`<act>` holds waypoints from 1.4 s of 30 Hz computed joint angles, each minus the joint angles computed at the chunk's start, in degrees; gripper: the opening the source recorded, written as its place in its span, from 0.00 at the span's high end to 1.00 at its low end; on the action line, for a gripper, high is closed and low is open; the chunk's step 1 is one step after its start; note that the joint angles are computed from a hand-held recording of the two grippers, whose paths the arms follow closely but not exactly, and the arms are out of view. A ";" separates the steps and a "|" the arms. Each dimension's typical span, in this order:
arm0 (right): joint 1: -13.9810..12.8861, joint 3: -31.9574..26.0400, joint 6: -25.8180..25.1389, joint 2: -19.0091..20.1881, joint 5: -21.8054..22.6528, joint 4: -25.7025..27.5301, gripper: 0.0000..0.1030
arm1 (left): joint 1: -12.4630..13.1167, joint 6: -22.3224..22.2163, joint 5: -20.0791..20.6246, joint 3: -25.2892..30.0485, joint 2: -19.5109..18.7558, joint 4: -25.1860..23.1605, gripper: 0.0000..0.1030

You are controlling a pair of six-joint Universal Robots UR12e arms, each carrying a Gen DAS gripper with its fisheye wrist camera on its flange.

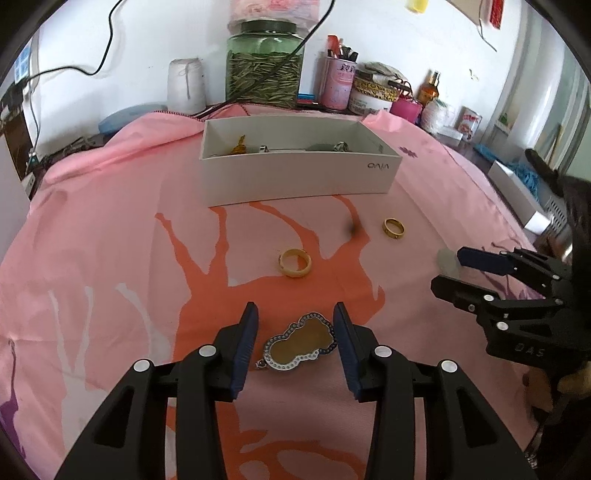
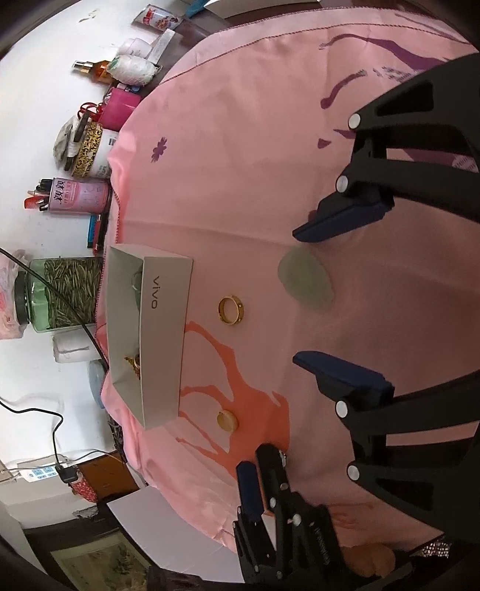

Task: Organize jewelry
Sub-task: 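Grasp the pale green jade stone with the right tool while the left tool holds the pendant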

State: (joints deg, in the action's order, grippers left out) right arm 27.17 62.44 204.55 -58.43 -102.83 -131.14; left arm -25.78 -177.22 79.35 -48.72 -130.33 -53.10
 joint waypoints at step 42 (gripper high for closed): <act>-0.16 0.62 -1.90 -0.14 2.66 -2.15 0.72 | -1.21 3.35 5.31 -1.85 1.05 1.44 0.60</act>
